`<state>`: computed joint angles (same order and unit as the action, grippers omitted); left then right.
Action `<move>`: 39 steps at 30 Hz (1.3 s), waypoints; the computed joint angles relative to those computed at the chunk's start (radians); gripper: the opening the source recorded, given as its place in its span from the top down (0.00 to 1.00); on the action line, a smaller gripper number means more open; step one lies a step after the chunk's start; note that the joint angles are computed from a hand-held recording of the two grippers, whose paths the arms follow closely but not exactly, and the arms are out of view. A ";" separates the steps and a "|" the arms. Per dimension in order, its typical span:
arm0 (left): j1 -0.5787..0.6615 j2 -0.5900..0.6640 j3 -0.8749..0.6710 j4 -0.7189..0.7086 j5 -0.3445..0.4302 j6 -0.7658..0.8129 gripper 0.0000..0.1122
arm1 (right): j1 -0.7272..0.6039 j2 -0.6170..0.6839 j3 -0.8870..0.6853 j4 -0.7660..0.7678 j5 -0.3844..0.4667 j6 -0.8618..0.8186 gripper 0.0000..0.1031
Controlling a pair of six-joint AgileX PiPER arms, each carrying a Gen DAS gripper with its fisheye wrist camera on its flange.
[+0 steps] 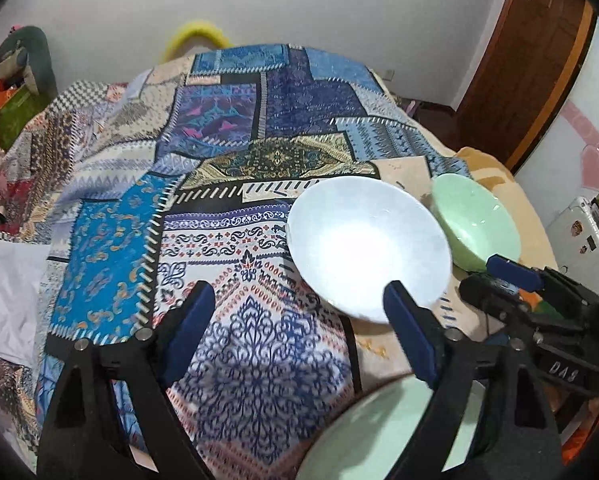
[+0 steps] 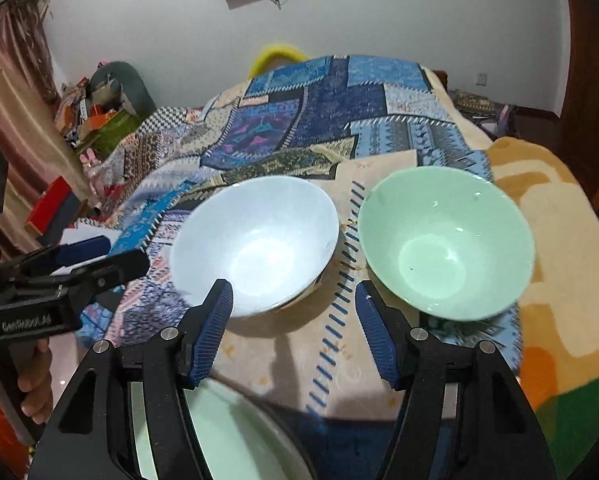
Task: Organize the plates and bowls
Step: 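Grasp the white spotted bowl rim with the left gripper, then lift the white bowl and carry it toward the right gripper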
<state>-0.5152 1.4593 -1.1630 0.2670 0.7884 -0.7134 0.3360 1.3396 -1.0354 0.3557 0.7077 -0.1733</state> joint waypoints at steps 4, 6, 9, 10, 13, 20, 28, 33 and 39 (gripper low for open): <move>0.049 0.074 -0.035 -0.067 -0.027 0.071 0.40 | -0.013 0.050 -0.010 0.049 -0.003 -0.044 0.44; 0.061 0.099 -0.048 -0.083 -0.035 0.088 0.43 | -0.015 0.066 -0.014 0.068 -0.002 -0.056 0.50; 0.072 0.138 -0.072 -0.100 -0.037 0.119 0.50 | -0.031 0.086 -0.016 0.117 -0.001 -0.093 0.50; 0.075 0.152 -0.081 -0.108 -0.039 0.133 0.53 | -0.035 0.094 -0.018 0.127 -0.001 -0.100 0.50; 0.067 0.183 -0.100 -0.075 -0.042 0.130 0.58 | -0.048 0.111 -0.023 0.164 0.013 -0.123 0.56; 0.085 0.245 -0.130 -0.149 -0.048 0.205 0.77 | -0.025 0.121 -0.036 0.119 0.006 -0.079 0.64; 0.085 0.252 -0.120 -0.184 -0.062 0.227 0.83 | -0.016 0.117 -0.035 0.100 -0.006 -0.067 0.68; 0.073 0.214 -0.094 -0.171 -0.053 0.199 0.83 | -0.004 0.086 -0.031 0.096 0.006 -0.054 0.69; 0.040 0.118 -0.040 -0.136 -0.036 0.140 0.83 | 0.028 0.028 -0.023 0.050 0.017 -0.004 0.69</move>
